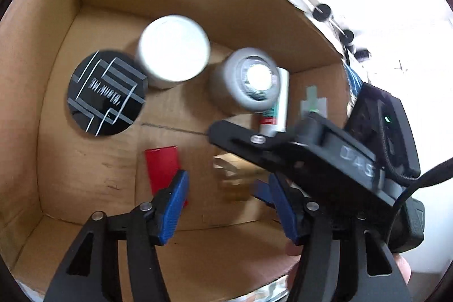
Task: Organize rigid objects
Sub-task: 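Open the left tool to drop the red block while the right tool lowers the tape into the box, then move both tools back toward the walnut and earbud case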
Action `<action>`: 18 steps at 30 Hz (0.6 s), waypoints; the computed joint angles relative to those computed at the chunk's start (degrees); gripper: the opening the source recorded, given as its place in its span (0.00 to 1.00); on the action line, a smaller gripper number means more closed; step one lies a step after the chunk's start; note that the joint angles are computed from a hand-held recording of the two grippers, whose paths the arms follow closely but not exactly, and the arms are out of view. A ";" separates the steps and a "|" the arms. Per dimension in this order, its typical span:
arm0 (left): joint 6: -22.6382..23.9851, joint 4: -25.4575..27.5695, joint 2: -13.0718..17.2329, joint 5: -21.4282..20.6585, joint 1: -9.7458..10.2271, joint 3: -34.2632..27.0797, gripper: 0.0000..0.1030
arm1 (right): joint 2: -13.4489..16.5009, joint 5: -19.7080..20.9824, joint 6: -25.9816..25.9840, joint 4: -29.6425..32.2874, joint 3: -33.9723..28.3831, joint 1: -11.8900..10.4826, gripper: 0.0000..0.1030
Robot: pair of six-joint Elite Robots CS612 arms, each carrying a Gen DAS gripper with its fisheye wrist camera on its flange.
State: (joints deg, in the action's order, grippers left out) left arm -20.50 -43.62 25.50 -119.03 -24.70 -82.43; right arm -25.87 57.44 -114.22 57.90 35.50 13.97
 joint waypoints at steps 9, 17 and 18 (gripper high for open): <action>1.12 2.71 -0.29 5.61 -0.93 1.76 0.55 | -0.56 -2.83 2.06 -3.94 0.45 -0.28 0.85; 2.14 3.12 -1.11 13.25 -2.14 1.01 0.55 | 0.90 1.31 -3.92 4.86 -2.98 -0.09 0.85; 2.54 3.21 -1.49 15.26 -2.60 0.93 0.55 | 1.50 2.71 -5.51 7.42 -4.55 0.09 0.85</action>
